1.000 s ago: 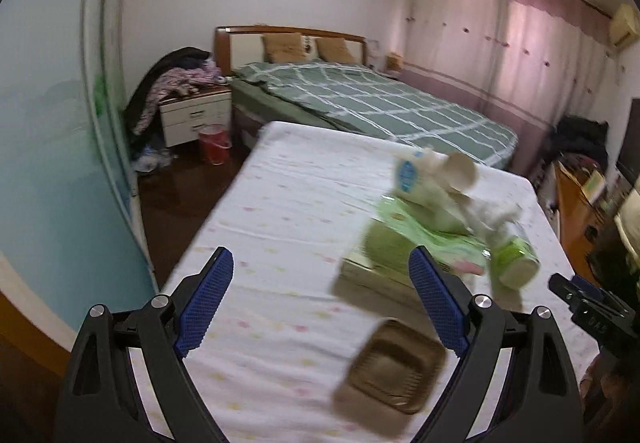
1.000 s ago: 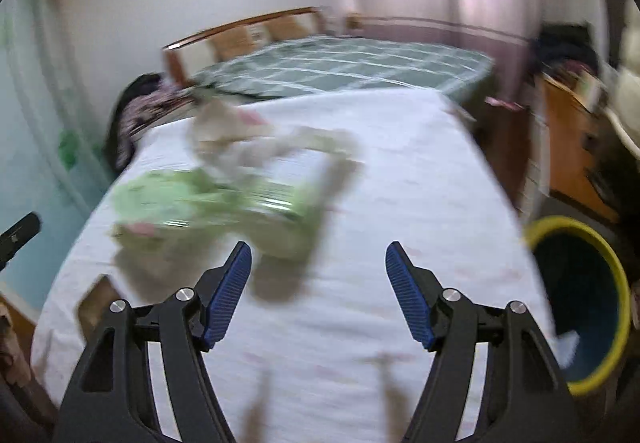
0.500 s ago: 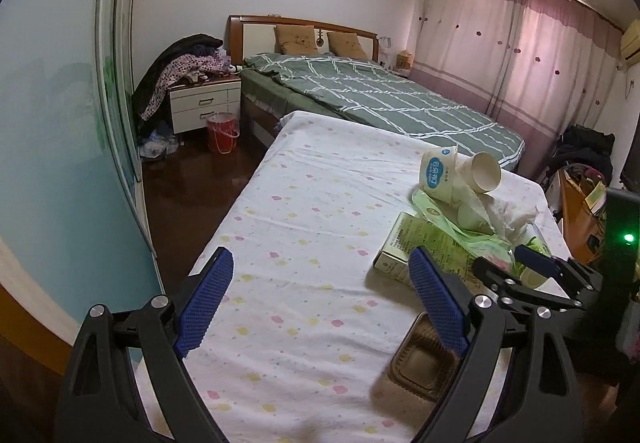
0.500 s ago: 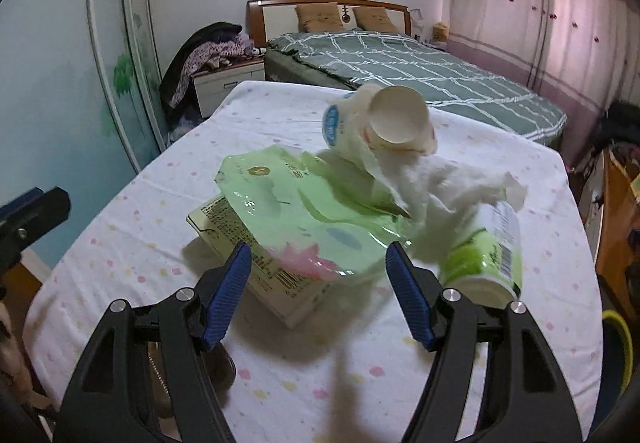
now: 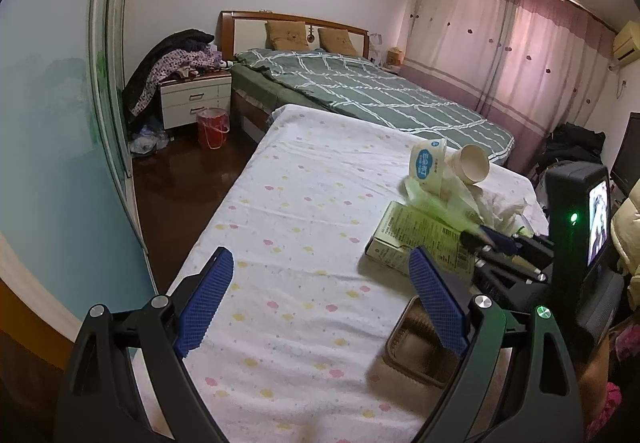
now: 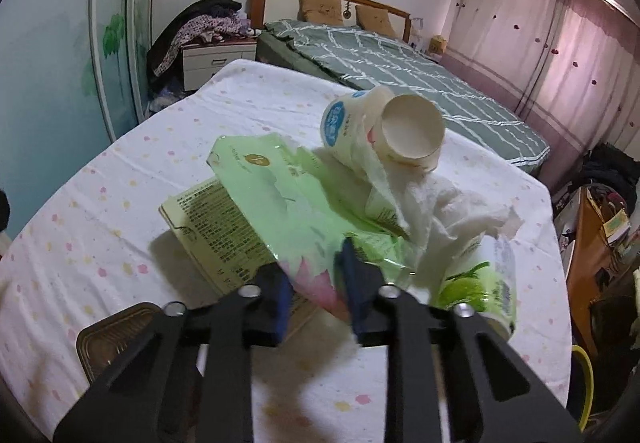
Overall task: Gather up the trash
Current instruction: 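Grasp the green plastic wrapper with the right tool and lift it, then carry the green wrapper over the yellow-rimmed bin and open the right tool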
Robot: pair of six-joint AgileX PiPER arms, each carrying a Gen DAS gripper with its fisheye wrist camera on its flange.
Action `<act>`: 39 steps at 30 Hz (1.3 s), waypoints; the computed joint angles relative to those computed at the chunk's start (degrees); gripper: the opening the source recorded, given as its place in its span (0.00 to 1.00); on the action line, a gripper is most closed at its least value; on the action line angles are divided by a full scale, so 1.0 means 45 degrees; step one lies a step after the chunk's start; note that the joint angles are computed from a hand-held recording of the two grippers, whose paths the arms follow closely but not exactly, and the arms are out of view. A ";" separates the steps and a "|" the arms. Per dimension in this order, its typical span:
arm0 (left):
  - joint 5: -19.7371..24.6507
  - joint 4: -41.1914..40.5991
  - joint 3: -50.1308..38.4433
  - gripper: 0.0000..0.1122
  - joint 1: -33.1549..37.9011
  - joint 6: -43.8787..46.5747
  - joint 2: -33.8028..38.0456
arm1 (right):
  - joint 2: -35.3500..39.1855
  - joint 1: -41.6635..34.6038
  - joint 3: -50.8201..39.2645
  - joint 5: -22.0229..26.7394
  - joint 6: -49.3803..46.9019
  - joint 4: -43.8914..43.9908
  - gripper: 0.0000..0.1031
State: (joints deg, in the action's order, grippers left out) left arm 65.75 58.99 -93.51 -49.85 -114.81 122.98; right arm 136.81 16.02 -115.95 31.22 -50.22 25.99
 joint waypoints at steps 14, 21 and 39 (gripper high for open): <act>0.0188 -0.0105 -0.0689 0.78 -0.0710 0.0374 0.0224 | -0.2423 -0.2136 0.1889 0.2260 -0.3067 0.5456 0.04; 0.0615 -0.0021 -0.2006 0.79 -0.1283 0.1208 0.0831 | -0.3484 -0.3814 0.3527 0.2297 -0.4206 0.7505 0.03; -0.0610 -0.1125 -0.3517 0.79 -0.0675 0.2836 0.2172 | 0.0755 -0.6931 -0.1723 -0.0271 0.4482 0.1088 0.03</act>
